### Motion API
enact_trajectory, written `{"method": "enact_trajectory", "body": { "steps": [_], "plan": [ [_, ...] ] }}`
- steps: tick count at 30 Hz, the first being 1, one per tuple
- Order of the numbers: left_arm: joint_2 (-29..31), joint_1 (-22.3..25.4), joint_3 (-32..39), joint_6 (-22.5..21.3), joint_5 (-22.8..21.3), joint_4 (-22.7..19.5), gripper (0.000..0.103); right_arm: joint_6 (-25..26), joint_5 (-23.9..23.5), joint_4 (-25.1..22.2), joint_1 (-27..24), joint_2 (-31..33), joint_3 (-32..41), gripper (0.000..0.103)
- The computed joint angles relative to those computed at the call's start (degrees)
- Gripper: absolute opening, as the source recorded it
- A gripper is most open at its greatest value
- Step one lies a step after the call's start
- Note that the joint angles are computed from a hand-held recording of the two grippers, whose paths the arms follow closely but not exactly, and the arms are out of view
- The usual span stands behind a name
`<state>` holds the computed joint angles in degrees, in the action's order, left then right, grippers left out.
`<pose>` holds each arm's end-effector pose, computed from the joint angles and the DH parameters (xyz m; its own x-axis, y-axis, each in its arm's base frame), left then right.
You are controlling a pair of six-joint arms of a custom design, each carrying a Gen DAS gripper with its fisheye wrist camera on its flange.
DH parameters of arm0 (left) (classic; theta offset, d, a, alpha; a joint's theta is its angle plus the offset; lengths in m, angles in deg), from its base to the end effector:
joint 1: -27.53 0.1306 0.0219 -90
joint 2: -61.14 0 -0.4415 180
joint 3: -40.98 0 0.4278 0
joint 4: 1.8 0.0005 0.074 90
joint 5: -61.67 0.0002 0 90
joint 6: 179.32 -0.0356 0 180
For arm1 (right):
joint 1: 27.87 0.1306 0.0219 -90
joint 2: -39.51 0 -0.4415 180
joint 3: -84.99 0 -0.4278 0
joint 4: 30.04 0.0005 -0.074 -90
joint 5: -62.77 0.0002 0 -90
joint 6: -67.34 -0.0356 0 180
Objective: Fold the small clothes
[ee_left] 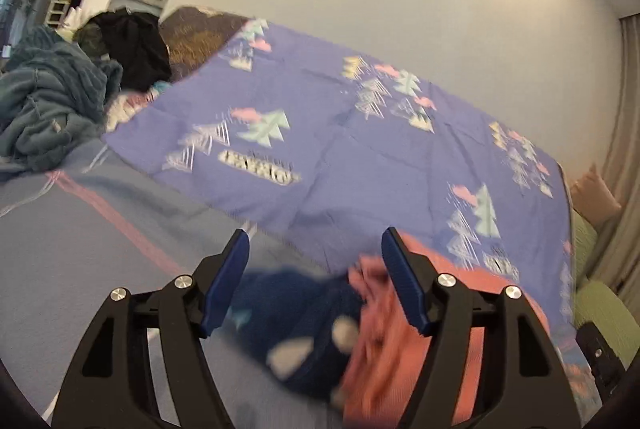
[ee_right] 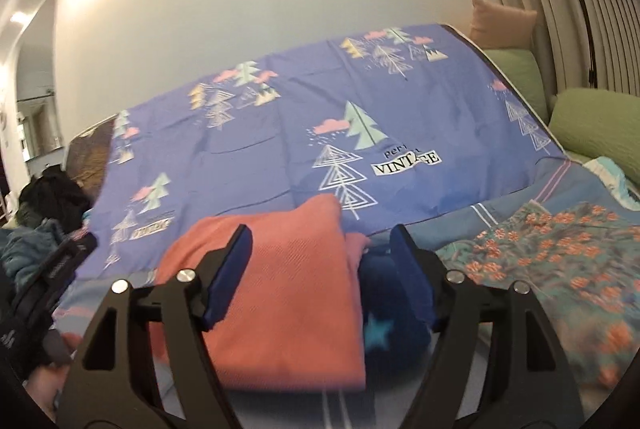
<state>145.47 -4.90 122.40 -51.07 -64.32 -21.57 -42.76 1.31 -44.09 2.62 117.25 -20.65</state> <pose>0.4332 -0.2511 0.5084 -0.2409 -0.4404 -0.8649 -0.2201 0.8927 -0.3933 0.4015 0.2161 0.5051 -0.2606 0.1969 -0.9452 0.0390 0.9803 0.1935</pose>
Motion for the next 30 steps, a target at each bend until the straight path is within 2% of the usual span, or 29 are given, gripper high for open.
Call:
{"method": "enact_trajectory", "body": {
  "steps": [2, 4, 6, 8, 9, 10, 12, 15, 17, 19, 21, 23, 26, 30],
  "plan": [
    [-2.90, -1.65, -2.63, 1.51, 0.56, -1.04, 0.072, -0.04, -0.18, -1.78, 1.55, -2.20, -1.52, 0.075],
    [-6.99, -4.59, -5.95, 1.90, -1.28, -1.42, 0.072, -0.49, -0.46, -5.24, 3.74, -5.17, -3.10, 0.077],
    [-9.94, -7.98, -7.79, 0.05, -5.03, -2.62, 0.073, -0.48, -0.79, -7.12, 5.59, -7.47, -4.45, 0.078],
    [-12.19, -11.97, -9.09, -3.01, -9.09, -4.79, 0.080, -0.06, 0.88, -9.70, 8.35, -10.27, -5.86, 0.082],
    [-12.86, -13.51, -9.48, -3.49, -10.57, -5.74, 0.087, 0.11, 1.26, -10.61, 9.43, -11.11, -6.32, 0.083],
    [-13.82, -15.42, -10.06, -3.67, -12.20, -6.88, 0.088, 0.23, 1.94, -11.85, 10.54, -11.97, -6.72, 0.083],
    [-16.02, -19.22, -11.08, -2.54, -15.38, -9.45, 0.093, -0.29, 2.53, -15.75, 12.30, -13.44, -6.89, 0.083],
    [-18.80, -23.66, -12.09, -0.14, -16.85, -12.92, 0.098, -2.58, 0.45, -20.68, 14.20, -15.97, -7.36, 0.089],
    [-19.58, -26.07, -12.32, 0.66, -17.80, -14.87, 0.100, -3.49, 2.32, -22.67, 16.44, -17.30, -7.73, 0.094],
    [-19.53, -27.65, -11.97, 1.15, -17.62, -16.67, 0.101, -2.77, 5.43, -23.60, 18.68, -17.71, -7.78, 0.099],
    [-18.05, -28.13, -10.43, 2.21, -19.04, -20.06, 0.101, -2.10, 12.97, -24.93, 22.52, -17.52, -8.02, 0.101],
    [-17.09, -28.31, -9.74, 2.13, -18.87, -21.21, 0.101, -0.64, 16.36, -23.27, 24.59, -17.91, -8.99, 0.101],
    [-16.45, -28.25, -9.29, 1.43, -18.69, -21.42, 0.101, 1.66, 16.08, -21.27, 24.63, -17.57, -9.09, 0.101],
    [-15.57, -27.87, -8.62, -0.23, -18.39, -21.05, 0.101, 0.67, 11.70, -21.32, 22.19, -17.89, -9.33, 0.101]
  ]
}}
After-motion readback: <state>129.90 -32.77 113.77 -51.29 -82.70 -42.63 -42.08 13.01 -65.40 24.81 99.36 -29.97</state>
